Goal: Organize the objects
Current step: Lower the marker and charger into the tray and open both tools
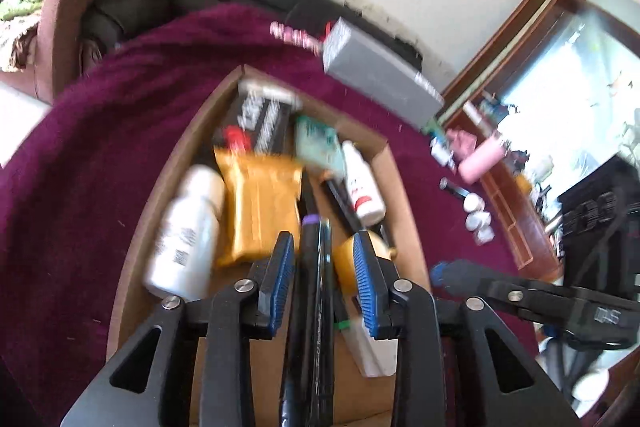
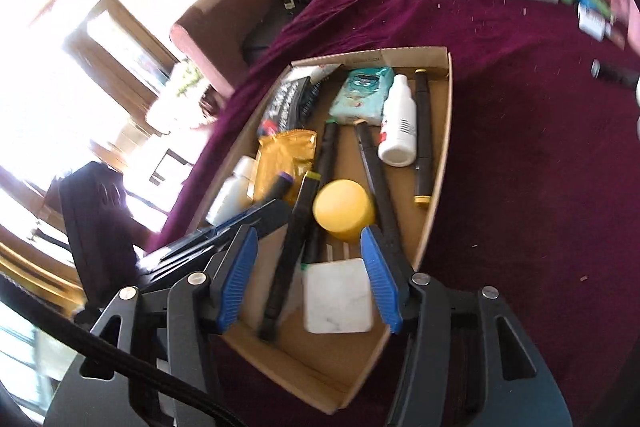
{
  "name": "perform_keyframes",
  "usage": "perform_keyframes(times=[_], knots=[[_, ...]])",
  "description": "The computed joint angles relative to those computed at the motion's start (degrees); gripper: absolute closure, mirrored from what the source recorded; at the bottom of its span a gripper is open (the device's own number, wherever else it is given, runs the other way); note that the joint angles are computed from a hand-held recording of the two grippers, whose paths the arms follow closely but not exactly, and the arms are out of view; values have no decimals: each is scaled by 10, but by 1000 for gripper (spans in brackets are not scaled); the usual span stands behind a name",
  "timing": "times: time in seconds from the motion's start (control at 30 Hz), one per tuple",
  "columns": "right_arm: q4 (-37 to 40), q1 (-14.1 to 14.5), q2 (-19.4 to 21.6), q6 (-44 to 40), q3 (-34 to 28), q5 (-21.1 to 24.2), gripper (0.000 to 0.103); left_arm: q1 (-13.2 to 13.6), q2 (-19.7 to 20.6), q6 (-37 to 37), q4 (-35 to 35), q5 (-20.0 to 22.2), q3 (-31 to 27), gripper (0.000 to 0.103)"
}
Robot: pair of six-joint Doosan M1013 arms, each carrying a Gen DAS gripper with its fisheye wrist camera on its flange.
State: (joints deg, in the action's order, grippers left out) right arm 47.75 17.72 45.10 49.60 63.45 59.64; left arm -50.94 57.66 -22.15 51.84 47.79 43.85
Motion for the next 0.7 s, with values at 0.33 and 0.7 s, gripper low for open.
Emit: perform_keyframes(times=[0.33,0.7], knots=[[82,-3,57,45,-69,166,45,-25,-60,-188,128,45,114,64],[-38,49,63,78,-88,153,63,-28,-79,-249,135,35,167,63]])
